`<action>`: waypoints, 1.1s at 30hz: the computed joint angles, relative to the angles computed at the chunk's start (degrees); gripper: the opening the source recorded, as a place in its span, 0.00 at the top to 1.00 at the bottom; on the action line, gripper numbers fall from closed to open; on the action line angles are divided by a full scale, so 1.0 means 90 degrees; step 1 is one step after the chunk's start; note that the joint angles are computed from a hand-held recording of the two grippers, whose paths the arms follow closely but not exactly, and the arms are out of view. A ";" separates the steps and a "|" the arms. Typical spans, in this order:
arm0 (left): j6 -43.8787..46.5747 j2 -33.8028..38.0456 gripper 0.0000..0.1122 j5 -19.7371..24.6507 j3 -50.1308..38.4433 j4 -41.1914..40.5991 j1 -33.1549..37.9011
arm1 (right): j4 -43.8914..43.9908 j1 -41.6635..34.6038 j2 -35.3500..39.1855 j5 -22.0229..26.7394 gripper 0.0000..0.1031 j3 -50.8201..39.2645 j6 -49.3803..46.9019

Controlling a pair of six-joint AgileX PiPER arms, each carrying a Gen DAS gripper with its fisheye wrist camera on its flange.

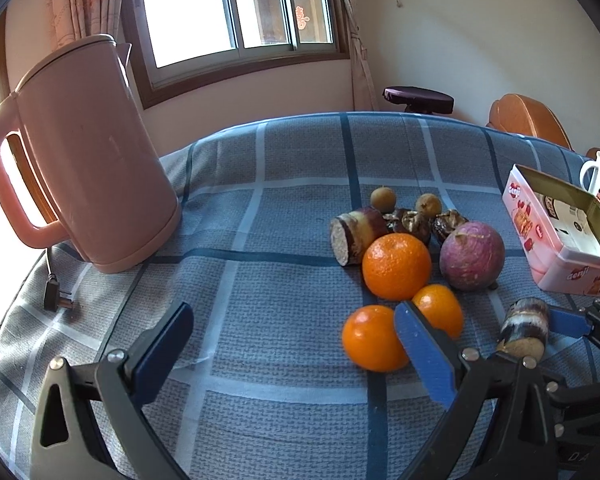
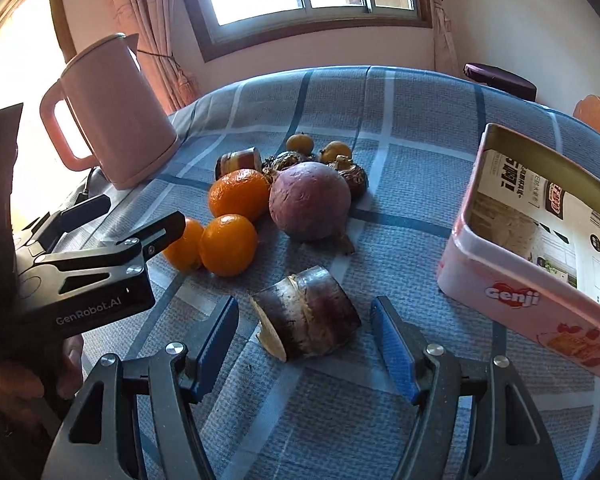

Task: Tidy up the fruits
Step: 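Close the right tool on the cut taro piece while the left tool reaches an orange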

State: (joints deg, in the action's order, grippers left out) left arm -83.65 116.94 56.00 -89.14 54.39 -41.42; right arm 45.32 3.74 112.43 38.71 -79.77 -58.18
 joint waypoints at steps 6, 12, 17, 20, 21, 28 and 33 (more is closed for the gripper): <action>0.0026 -0.0043 0.09 -0.0129 0.0070 -0.0034 0.0045 | -0.0399 0.0238 -0.0097 -0.0326 0.49 0.0116 0.0095; 0.0020 -0.0339 0.11 -0.0722 0.0502 -0.0109 0.0228 | 0.1675 -0.0366 -0.0517 -0.0157 0.49 0.0777 -0.1748; 0.0000 -0.0691 0.16 -0.1475 0.1101 -0.0049 0.0425 | 0.2212 -0.0455 -0.0769 -0.0364 0.49 0.1105 -0.2304; 0.0061 -0.0747 0.23 -0.1991 0.1192 -0.0223 0.0564 | 0.2190 -0.0506 -0.0741 -0.0310 0.49 0.1060 -0.2221; 0.0139 -0.0706 0.25 -0.2073 0.1136 -0.0295 0.0589 | 0.2198 -0.0539 -0.0735 -0.0285 0.49 0.1050 -0.2222; 0.0394 -0.0768 0.29 -0.2617 0.1162 -0.0351 0.0513 | 0.2211 -0.0570 -0.0711 -0.0263 0.49 0.1025 -0.2203; 0.0983 -0.0427 0.40 -0.2117 0.0721 -0.0821 0.0489 | 0.2213 -0.0575 -0.0701 -0.0305 0.49 0.1023 -0.2199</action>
State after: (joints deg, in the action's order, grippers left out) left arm -74.81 113.09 36.95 -82.65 47.00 -37.02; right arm 65.23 -1.43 106.12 35.97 -70.57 -77.97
